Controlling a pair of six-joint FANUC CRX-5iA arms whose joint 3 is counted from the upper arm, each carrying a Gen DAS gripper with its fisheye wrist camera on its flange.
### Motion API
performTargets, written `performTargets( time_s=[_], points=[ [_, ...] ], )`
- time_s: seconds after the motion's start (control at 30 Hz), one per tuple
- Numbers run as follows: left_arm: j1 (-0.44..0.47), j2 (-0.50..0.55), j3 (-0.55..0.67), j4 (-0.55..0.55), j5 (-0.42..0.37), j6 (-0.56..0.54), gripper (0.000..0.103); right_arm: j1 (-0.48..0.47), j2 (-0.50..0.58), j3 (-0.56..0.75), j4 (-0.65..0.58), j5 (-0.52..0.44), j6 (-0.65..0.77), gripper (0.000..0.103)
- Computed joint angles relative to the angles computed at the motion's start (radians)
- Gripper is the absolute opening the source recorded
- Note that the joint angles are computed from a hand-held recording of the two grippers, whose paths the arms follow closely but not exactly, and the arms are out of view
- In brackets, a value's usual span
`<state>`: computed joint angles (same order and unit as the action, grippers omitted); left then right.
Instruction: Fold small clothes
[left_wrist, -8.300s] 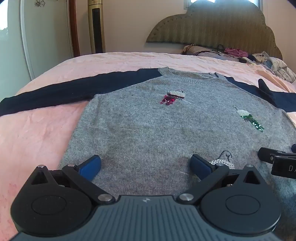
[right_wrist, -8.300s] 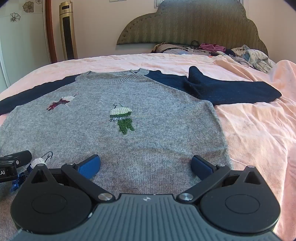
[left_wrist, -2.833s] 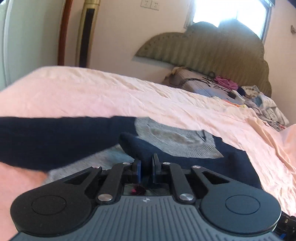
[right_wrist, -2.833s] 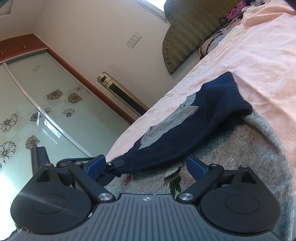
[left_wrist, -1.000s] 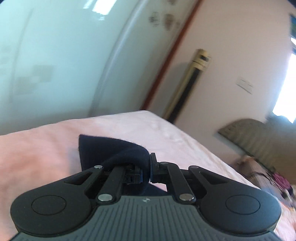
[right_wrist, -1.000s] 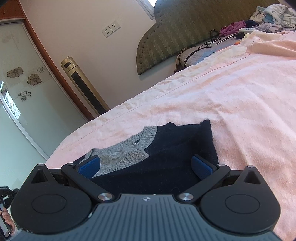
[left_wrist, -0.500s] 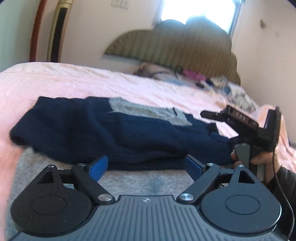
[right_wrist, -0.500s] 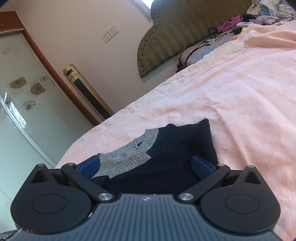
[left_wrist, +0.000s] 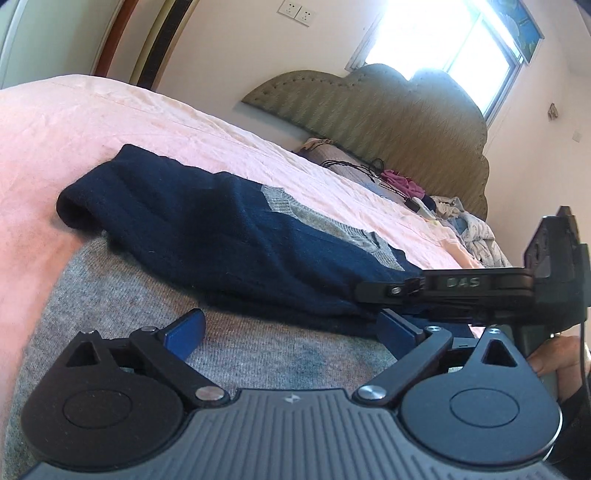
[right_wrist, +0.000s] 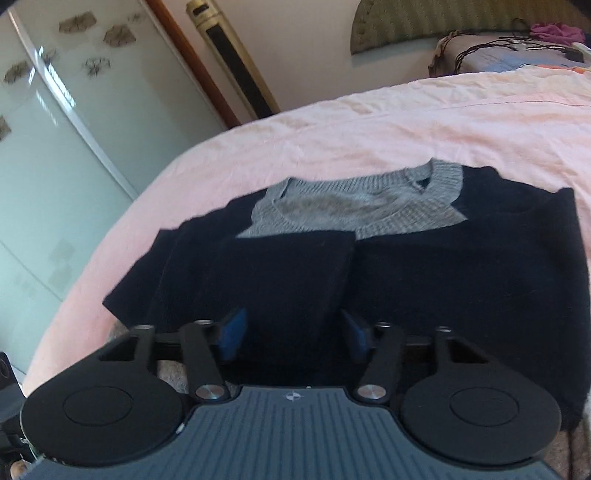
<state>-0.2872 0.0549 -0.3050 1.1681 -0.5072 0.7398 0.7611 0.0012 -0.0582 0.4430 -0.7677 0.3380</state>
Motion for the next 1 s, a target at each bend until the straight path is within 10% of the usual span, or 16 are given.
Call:
performTargets(
  time_s=[0.2, 0.47, 0.6, 0.7, 0.87, 1.0],
  points=[
    [-0.002, 0.001, -0.013, 0.045, -0.002, -0.031, 0.101, 0.011, 0.017, 0.012, 0.063, -0.007, -0.037, 0.012],
    [-0.001, 0.007, -0.015, 0.076, -0.008, -0.053, 0.102, 0.013, -0.129, -0.091, 0.218, -0.198, -0.069, 0.008],
    [0.002, 0.005, -0.015, 0.062, -0.008, -0.05, 0.102, -0.013, -0.198, -0.179, 0.17, -0.197, -0.114, 0.019],
    [-0.005, -0.022, -0.021, -0.002, 0.047, -0.026, 0.102, 0.008, -0.228, -0.258, 0.313, -0.202, -0.286, 0.066],
    [0.002, 0.002, 0.019, -0.102, 0.041, 0.087, 0.102, -0.064, -0.274, -0.295, 0.249, 0.078, -0.332, 0.068],
    [0.0, 0.0, 0.01, -0.076, 0.044, 0.06, 0.103, -0.109, -0.146, -0.125, -0.018, 0.015, -0.113, 0.058]
  ],
)
